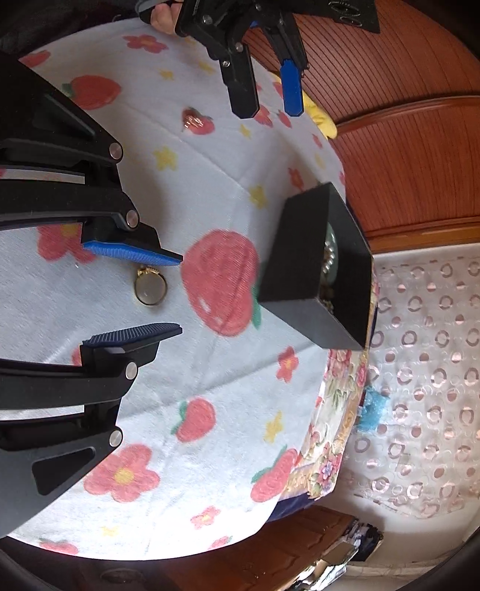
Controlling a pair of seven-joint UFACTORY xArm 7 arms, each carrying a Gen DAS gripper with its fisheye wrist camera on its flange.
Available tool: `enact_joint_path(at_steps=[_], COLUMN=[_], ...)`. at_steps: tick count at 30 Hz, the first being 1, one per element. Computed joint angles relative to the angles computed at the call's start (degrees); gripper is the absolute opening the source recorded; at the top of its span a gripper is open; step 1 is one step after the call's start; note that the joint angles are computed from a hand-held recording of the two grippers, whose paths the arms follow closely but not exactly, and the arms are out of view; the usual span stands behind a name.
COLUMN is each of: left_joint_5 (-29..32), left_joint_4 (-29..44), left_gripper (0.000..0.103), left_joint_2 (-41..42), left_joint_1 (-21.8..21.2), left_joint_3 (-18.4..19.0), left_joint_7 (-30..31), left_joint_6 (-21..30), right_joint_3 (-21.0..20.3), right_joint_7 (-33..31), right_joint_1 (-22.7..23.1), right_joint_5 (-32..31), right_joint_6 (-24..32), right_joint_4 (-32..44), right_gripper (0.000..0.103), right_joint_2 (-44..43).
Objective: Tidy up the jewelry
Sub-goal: 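Grasp the gold ring with the right tool while the left tool grasps the small brown earring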
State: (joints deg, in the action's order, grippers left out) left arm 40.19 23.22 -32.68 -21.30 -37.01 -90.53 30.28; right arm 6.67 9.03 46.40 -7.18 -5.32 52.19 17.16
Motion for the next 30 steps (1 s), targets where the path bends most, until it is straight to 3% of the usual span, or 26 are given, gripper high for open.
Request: enact_joint_path(at_steps=[7, 10, 11, 15, 20, 23, 27, 30], left_joint_5=[-2.8, -3.4, -3.5, -3.7, -3.6, -3.1, -1.6, -1.1], left_joint_4=[-2.5, -2.9, -3.0, -3.2, -2.4, -1.9, -1.2, -1.2], left_gripper=[0.084, 0.084, 0.084, 0.082, 0.065, 0.058, 0.055, 0.045], left_joint_2=[0.3, 1.0, 1.2, 1.7, 3.1, 4.3, 5.5, 5.4], left_joint_1=[-2.6, -3.0, -3.2, -3.7, -4.2, -4.1, -4.0, -4.4], left_joint_3=[0.6, 0.5, 0.5, 0.0, -0.4, -0.5, -0.8, -0.1], left_joint_7=[-0.3, -0.4, -0.5, -1.2, -1.2, -1.6, -2.4, -3.0], left_joint_6=[-1.5, -1.9, -2.0, -2.9, -2.9, -3.1, -2.4, -2.7], right_joint_3=[-5.1, -9.9, -10.3, -6.6, -3.7, -3.4, -4.6, -4.3], right_joint_7=[2.3, 4.5, 5.0, 4.5, 3.6, 2.9, 2.2, 1.7], right_joint_1=[5.6, 10.2, 10.6, 7.0, 3.8, 3.6, 4.9, 4.8], right_joint_5=[-2.5, -5.3, -6.0, -6.4, -5.3, -4.2, -3.3, -2.7], right_joint_6=[1.7, 2.0, 1.7, 1.4, 0.1, -0.6, -0.8, -1.3], right_joint_4=[-0.1, 0.2, 0.1, 0.0, -1.0, -1.5, -1.8, -2.3], right_gripper=[0.035, 0.034, 0.02, 0.018, 0.013, 0.013, 0.013, 0.013], right_joint_2=[-0.4, -0.3, -0.4, -0.4, -1.3, -2.0, -2.4, -3.0])
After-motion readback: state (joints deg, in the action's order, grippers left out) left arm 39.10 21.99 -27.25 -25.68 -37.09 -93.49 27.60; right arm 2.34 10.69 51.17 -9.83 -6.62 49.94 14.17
